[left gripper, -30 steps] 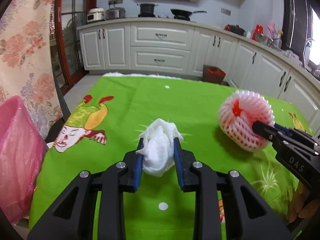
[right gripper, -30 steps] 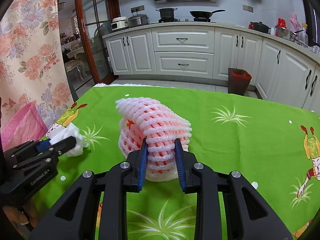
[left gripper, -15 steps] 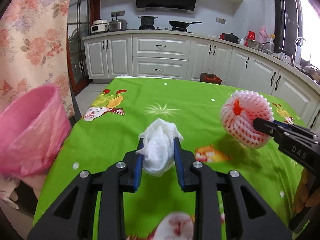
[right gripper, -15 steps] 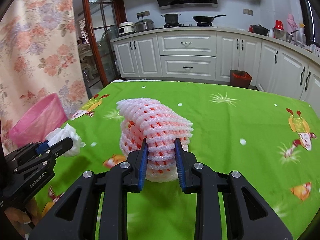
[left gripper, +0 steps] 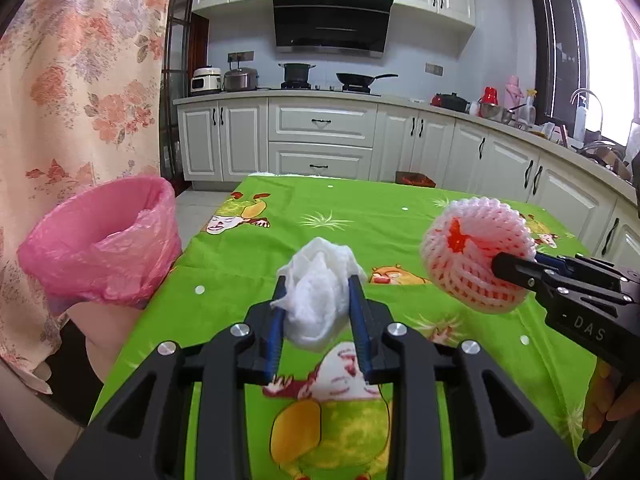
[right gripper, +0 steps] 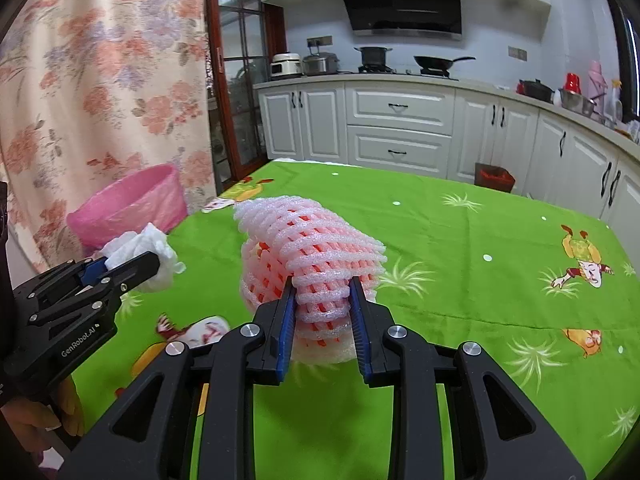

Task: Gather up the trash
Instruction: 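Carry tissue in left tool and fruit net in right tool to the bin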

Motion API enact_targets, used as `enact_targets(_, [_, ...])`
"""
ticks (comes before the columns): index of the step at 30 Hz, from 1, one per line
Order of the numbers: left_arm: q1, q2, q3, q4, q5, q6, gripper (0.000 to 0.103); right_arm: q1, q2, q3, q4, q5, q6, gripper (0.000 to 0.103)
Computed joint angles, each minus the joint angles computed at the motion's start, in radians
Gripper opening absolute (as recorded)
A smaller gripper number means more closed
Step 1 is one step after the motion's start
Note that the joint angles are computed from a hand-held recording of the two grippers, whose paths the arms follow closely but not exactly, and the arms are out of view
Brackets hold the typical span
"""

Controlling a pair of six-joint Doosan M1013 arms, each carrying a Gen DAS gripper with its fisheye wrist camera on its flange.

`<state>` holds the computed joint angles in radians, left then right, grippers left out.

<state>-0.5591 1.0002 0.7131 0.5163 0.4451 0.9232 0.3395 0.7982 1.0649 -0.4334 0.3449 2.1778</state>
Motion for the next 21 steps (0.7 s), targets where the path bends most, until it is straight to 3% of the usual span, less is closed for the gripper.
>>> enact_targets(12, [-0.006,-0.106,0.205,0.3,-0.097,-0.321,0.029,0.024,-0.048,0.071,-0.054,-0.072,0.021,0.026])
enact_targets(21, [0.003,-0.15,0.281,0.583,-0.121,-0.626,0.029,0.031,-0.045,0.065,0.169,-0.123,-0.199,0.026])
